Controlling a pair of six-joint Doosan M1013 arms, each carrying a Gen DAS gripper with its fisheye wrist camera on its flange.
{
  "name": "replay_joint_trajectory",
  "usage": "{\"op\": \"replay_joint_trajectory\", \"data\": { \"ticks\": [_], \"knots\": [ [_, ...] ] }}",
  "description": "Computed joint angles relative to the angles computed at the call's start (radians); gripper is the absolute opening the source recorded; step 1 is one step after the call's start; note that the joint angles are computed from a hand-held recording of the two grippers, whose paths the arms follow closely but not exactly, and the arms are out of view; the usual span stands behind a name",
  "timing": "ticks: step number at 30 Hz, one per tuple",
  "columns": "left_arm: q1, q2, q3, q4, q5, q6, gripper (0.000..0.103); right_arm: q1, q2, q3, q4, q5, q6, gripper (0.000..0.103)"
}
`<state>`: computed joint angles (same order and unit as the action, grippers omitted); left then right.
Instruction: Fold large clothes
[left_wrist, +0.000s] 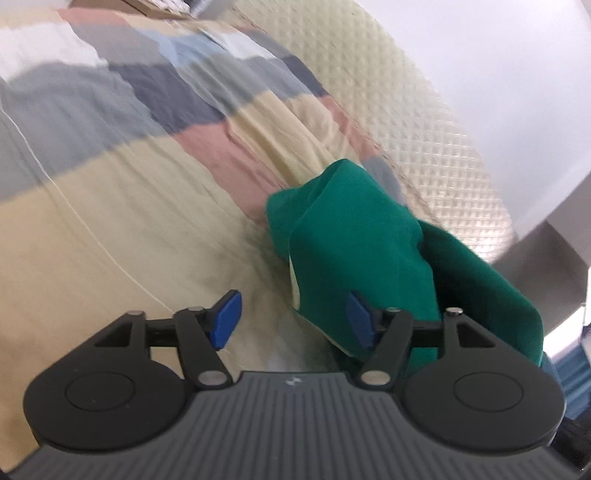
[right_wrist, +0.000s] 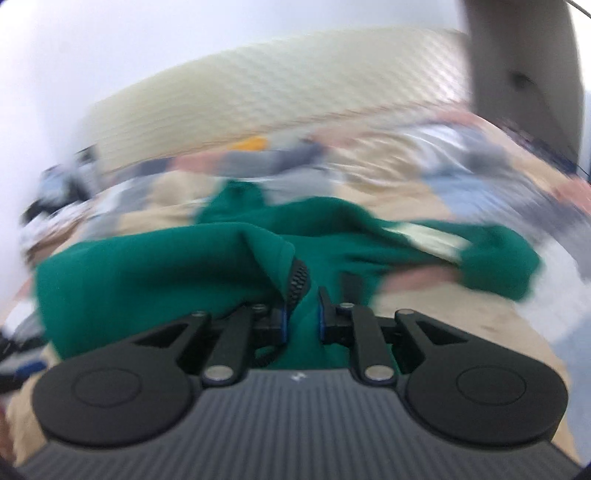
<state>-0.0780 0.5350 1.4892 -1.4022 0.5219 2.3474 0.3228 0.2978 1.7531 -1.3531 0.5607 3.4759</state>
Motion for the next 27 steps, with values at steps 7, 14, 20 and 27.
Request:
{"op": "replay_joint_trajectory", "data": {
  "ticks": [7,14,20,27],
  "knots": [
    [-0.004,0.068,-0.020,-0.182,0.232,0.096,0.088,-0.051,0.032,0.001,0.173,0.052,0.052,0.017],
    [-0.041,0.108,-0.045,-0.146,0.346,0.042,0.089,-0.028,0.039,-0.007,0.116,0.071,0.060,0.018],
    [-0.069,0.107,-0.065,0.006,0.163,-0.125,0.022,-0.011,0.030,-0.002,0.035,0.051,0.064,0.018],
    [-0.044,0.032,-0.016,-0.287,-0.033,0.108,0.009,0.023,0.003,0.031,-0.190,0.040,0.215,0.018]
  ]
}}
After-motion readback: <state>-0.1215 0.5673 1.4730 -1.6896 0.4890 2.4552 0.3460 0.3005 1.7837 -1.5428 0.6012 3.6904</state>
